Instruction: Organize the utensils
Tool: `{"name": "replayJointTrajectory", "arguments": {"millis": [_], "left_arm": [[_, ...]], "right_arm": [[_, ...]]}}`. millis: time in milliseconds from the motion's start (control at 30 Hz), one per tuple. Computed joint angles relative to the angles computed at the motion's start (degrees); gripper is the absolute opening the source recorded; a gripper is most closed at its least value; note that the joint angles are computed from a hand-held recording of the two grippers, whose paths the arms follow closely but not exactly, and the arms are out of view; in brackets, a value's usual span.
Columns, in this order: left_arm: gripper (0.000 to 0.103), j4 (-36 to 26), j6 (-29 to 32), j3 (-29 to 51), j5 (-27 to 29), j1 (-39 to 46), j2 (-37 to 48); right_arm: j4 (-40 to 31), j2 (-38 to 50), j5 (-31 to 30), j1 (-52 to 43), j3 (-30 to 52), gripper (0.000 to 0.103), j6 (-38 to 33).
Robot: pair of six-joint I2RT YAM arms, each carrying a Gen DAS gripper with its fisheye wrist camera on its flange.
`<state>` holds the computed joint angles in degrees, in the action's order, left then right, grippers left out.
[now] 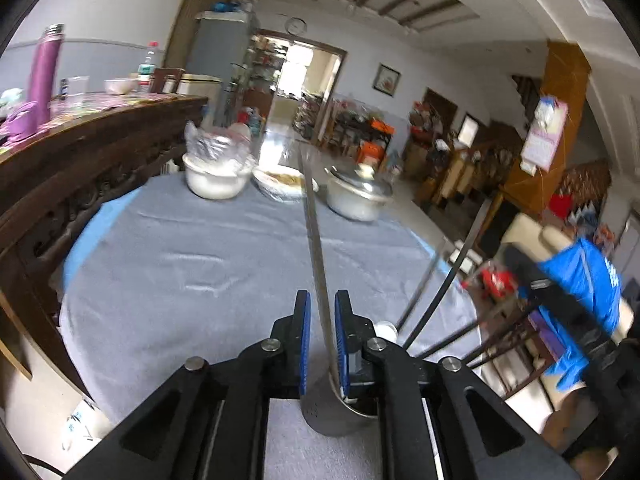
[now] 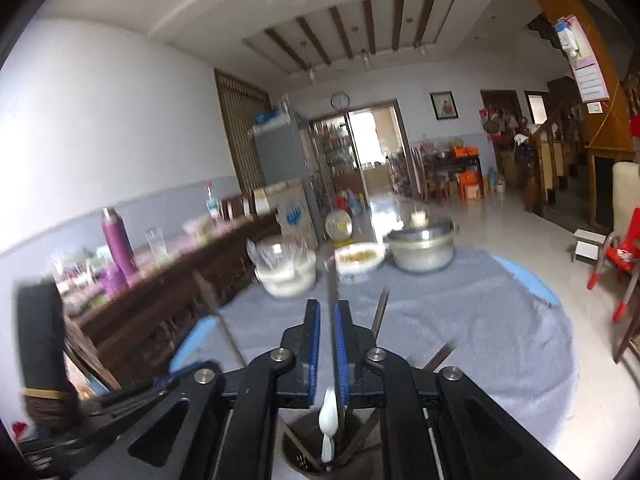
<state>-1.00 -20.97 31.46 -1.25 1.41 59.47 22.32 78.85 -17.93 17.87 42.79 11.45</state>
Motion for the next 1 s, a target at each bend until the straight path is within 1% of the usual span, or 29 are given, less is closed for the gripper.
{"name": "replayJointTrajectory", "arguments": {"millis": [33,67,100,133,200,300,367,400,467,500,533,633,733,800,833,867,900,933,1000], "left_arm": [[0.021,-0.96,0.74,0.15,-0.55,0.59,-2.08],[0.028,-2.07,2.06,0.37,-1.83,0.62,-4.3],[0.04,-2.67,2.79,0.34,-3.67,0.18,-5.79],[0.044,-2.98,3.37,-0.04,-6.13,-0.58,-7.51],[0.045,-4.52,4.03,-0.6,-9.19,-2.0,-9.67],[0.047,-8.4,2.38,-0.36,-11.54,-3.75,-10.03],[0.054,-10.59,1.38,-0.31,-14.43,-5.97,-10.5],[0.06,-11.88,0.84,-0.04,-16.44,-7.29,-10.71],[0.062,-14.59,-0.1,0.6,-20.49,-10.32,-12.1],[0.064,-15.86,-0.08,0.87,-21.86,-11.19,-13.13],[0.067,-17.94,-0.62,1.64,-25.39,-13.77,-14.16],[0.073,-23.1,-1.61,2.99,-33.37,-19.51,-18.19],[0.079,-28.39,-3.7,5.12,-43.96,-27.68,-20.17],[0.081,-32.67,-6.03,6.99,-52.38,-34.02,-20.02],[0.082,-34.36,-7.15,7.73,-55.07,-36.06,-19.61],[0.083,-37.75,-9.87,9.13,-59.09,-39.38,-18.62],[0.085,-42.18,-13.77,10.85,-62.93,-42.85,-17.23],[0.087,-45.24,-16.51,11.85,-65.0,-44.71,-16.45],[0.089,-58.4,-29.5,15.82,-70.31,-50.79,-12.73]], "right_arm": [[0.49,-1.77,-1.19,-1.47,-0.6,0.022,1.34],[1.71,-3.45,-2.02,-2.88,-1.63,0.026,2.89],[3.25,-4.99,-2.18,-4.02,-2.93,0.032,4.21],[4.27,-6.43,-1.35,-4.79,-4.14,0.036,4.62],[3.62,-7.77,-0.31,-5.4,-5.02,0.036,3.76],[1.39,-9.94,-1.93,-6.91,-6.34,0.036,4.57],[-0.39,-12.16,-2.4,-7.1,-7.02,0.036,4.14],[-1.2,-13.65,-1.87,-6.6,-7.61,0.038,3.53],[-2.79,-15.76,-2.45,-7.03,-7.77,0.048,2.53],[-3.34,-17.93,-2.26,-6.65,-8.66,0.055,2.3],[-2.98,-18.05,-3.07,-7.42,-8.65,0.056,2.1],[-4.74,-22.45,-3.54,-7.66,-9.93,0.056,1.66],[-6.26,-25.77,-5.3,-8.35,-10.66,0.056,2.63],[-7.48,-28.29,-5.91,-8.71,-11.59,0.056,2.74],[-7.86,-28.47,-7.36,-9.94,-11.5,0.056,2.68],[-8.52,-29.0,-8.1,-10.41,-11.58,0.056,2.69],[-9.61,-29.69,-8.9,-10.89,-11.55,0.056,2.84],[-10.68,-30.47,-9.97,-11.55,-11.67,0.056,3.23],[-12.55,-32.22,-11.75,-12.83,-11.98,0.056,3.89]]}}
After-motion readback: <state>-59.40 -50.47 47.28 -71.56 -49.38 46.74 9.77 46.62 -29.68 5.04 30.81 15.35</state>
